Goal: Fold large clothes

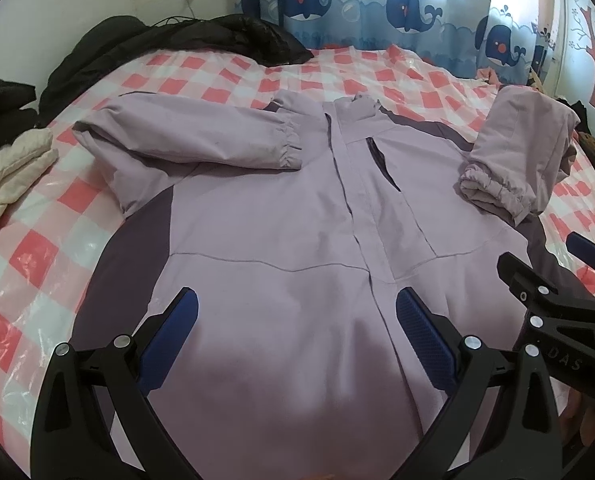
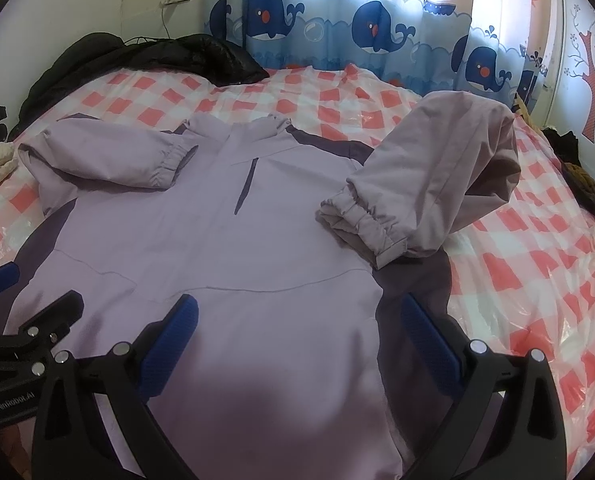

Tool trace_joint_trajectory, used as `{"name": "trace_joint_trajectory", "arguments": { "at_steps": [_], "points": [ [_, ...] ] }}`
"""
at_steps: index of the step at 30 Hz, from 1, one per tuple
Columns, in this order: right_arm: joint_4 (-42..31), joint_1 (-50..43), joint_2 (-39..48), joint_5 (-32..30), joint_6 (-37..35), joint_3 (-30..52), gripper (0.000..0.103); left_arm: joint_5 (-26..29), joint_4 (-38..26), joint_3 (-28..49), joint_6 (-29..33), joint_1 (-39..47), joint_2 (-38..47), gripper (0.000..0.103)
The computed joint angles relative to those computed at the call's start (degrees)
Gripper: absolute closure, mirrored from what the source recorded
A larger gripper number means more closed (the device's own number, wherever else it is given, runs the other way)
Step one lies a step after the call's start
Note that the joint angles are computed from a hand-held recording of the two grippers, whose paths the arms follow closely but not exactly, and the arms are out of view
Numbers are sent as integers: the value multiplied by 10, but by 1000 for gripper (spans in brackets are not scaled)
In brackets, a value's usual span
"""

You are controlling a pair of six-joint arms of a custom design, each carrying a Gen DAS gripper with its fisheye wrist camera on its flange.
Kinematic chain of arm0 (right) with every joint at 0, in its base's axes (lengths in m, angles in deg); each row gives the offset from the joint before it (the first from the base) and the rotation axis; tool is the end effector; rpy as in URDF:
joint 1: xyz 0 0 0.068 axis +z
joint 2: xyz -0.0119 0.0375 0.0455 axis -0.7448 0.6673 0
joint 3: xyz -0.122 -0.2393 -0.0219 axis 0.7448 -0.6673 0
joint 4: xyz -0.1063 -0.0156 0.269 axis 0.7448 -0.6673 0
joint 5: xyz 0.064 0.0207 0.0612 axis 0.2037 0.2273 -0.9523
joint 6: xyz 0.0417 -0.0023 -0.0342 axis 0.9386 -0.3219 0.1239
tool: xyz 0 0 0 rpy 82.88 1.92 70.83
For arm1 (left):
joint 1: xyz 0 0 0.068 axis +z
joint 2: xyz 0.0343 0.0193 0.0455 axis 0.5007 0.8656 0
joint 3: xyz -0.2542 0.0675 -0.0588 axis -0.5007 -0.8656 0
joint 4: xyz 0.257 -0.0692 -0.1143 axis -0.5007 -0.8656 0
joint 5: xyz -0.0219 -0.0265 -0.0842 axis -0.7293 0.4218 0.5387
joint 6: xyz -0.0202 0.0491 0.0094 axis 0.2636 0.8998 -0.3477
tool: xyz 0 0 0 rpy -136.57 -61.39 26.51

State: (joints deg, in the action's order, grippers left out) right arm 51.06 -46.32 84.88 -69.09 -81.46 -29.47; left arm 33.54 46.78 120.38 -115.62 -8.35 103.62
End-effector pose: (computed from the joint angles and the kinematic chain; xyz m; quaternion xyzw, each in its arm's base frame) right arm 0.3307 0.0123 0.2562 -0.1030 0.9196 -0.0016 0.3791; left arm 0.2902 -0.2061 0.2494 -0.0878 0.9250 0.0440 0.3671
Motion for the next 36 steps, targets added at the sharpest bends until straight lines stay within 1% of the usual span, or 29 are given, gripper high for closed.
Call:
{"name": "trace_joint_trajectory", "arguments": {
  "at_steps": [6,8,15,21,25,31,36],
  "points": [
    [-2,-3,0,-3,-1,-1,6,23,-20,8,-25,13,13,8],
    [-1,-1,1,0,-1,-1,6,23,-25,11,-33,15,17,8],
    [-3,2,1,3,-1,0,6,41,-3,-5,-35,22,4,8],
    [-4,0,1,1,-1,2,6,31,-4,-1,-31,18,12,8],
    [-5,1,0,0,0,3,6,41,7,-6,-27,19,8,8],
    [-7,1,1,1,-1,4,6,53,6,-7,-34,24,9,8],
    [-6,1,0,0,1,3,6,48,7,-8,-36,23,10,8]
  ]
}}
